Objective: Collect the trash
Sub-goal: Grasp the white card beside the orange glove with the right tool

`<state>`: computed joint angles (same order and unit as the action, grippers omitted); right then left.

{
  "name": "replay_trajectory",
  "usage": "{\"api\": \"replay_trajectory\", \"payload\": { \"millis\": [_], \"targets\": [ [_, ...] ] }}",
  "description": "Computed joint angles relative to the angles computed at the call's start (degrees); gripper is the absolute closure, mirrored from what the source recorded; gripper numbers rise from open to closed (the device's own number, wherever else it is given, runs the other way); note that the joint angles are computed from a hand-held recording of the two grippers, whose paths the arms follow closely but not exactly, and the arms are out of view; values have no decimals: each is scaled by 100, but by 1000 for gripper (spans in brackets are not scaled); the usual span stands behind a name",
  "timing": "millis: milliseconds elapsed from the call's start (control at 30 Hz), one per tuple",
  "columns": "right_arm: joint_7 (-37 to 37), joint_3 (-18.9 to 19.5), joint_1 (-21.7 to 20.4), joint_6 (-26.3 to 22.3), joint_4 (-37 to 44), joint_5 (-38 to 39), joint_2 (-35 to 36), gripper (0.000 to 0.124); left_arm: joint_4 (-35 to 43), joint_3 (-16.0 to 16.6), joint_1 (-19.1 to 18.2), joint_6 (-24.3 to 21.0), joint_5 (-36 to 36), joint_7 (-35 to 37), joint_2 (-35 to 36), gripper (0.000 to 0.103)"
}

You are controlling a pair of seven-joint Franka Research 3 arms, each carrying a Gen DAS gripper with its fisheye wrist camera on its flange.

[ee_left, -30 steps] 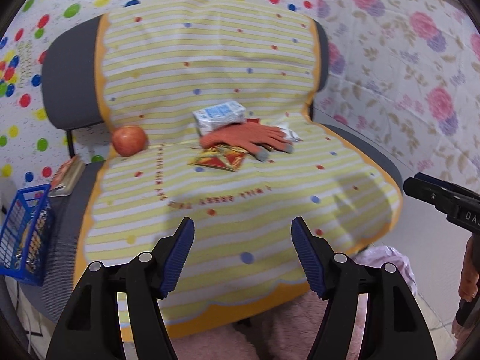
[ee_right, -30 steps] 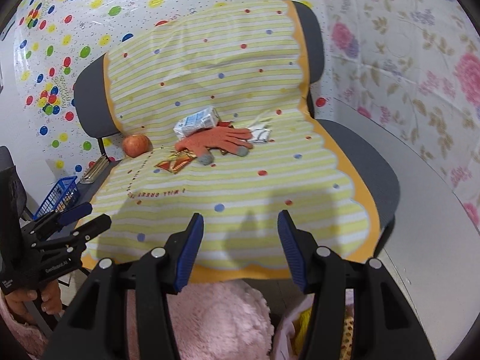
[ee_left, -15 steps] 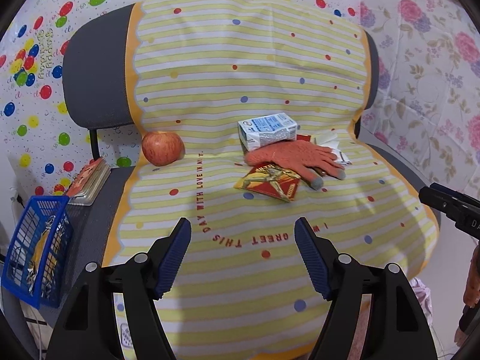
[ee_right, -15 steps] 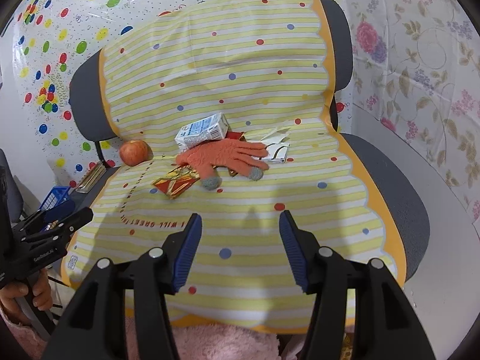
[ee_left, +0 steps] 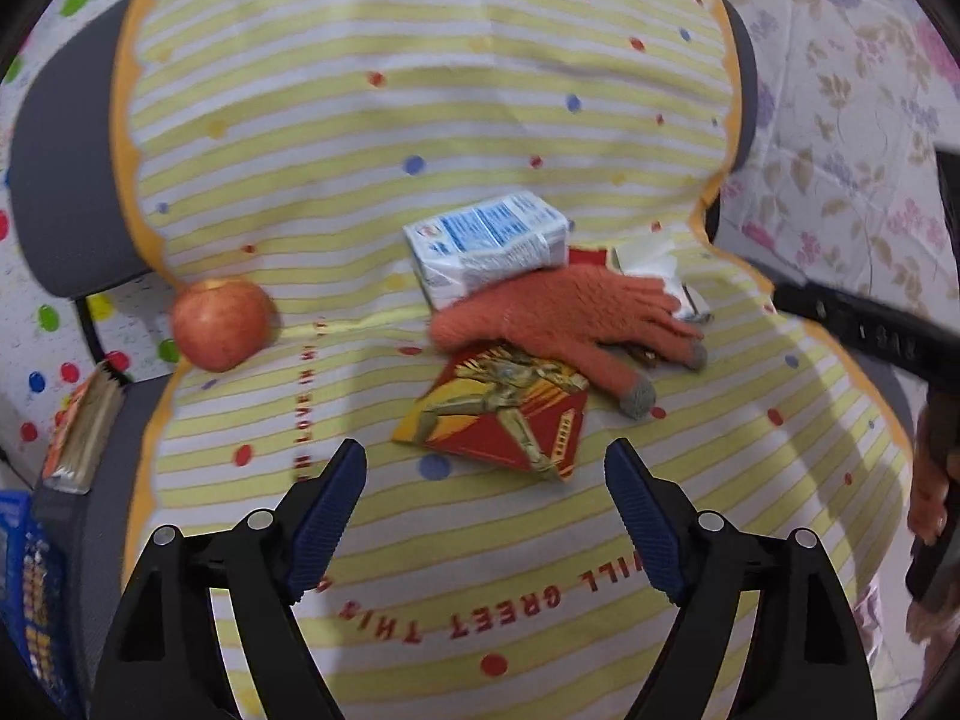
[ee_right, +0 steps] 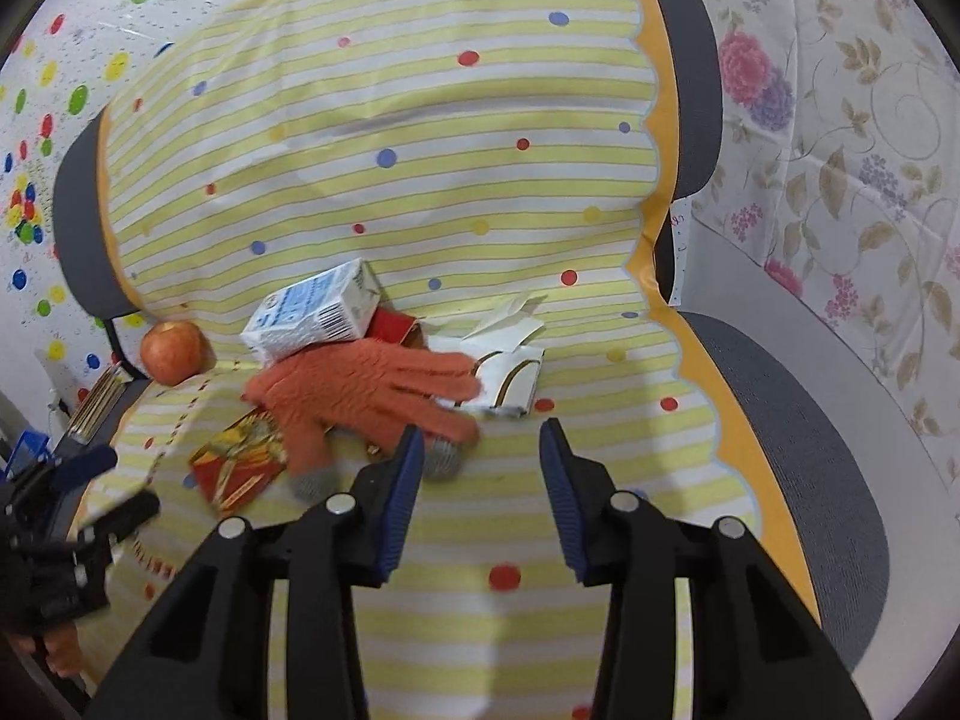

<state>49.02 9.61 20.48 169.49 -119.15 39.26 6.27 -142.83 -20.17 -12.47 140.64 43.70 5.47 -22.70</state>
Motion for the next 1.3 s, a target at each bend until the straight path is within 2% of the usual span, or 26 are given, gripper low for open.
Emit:
{"api": "replay_trajectory", "payload": {
  "millis": [67, 133, 200, 300, 400, 500, 600, 800, 867, 933, 1000, 1100, 1300],
  "targets": [
    [318, -81, 47, -70, 255, -315, 252, 84, 161, 41, 19, 18, 11, 193, 339, 21],
    [341, -31, -3, -131, 400, -322, 378, 84, 295, 71, 29, -51, 37, 271, 571, 21],
    [257, 57, -89, -263, 577, -203, 510, 83, 284, 147, 41, 66, 80, 217, 593, 21],
    [235, 86, -105, -467, 799, -244, 693, 75, 275, 185, 111, 83, 199, 90, 547, 21],
    [504, 5, -23, -424, 1066, -550, 960, 72, 274, 226, 172, 37, 248, 26, 476, 21],
    [1082, -203, 132, -374, 1622, -1085, 1433, 72, 278, 246, 246, 3, 322, -10, 415, 21],
    [1573, -324, 220, -505, 2225, -1516, 1870, 82, 314, 269, 306, -29, 364, -9, 431, 21],
    [2460, -484, 340, -1288, 3386, -2137, 2657, 87, 367, 336, 402, 21, 424, -29, 529, 21],
    [2588, -399, 277, -1472, 3589, -2152, 2807, 99, 394, 347, 418, 32, 431, -24, 565, 21],
    [2432, -187, 118, -1316, 3431, -1996, 2718, 113, 437, 360, 431, 47, 437, -15, 612, 21],
    [2134, -9, -8, -1003, 3075, -1838, 2472, 120, 453, 356, 445, 57, 492, -45, 613, 21],
    [1518, 225, -174, -414, 2212, -1637, 1823, 121, 480, 370, 491, 129, 614, -122, 634, 21],
    [153, 633, -503, -16, 877, -697, 716, 121, 606, 445, 605, 344, 839, -215, 791, 23]
  ]
}}
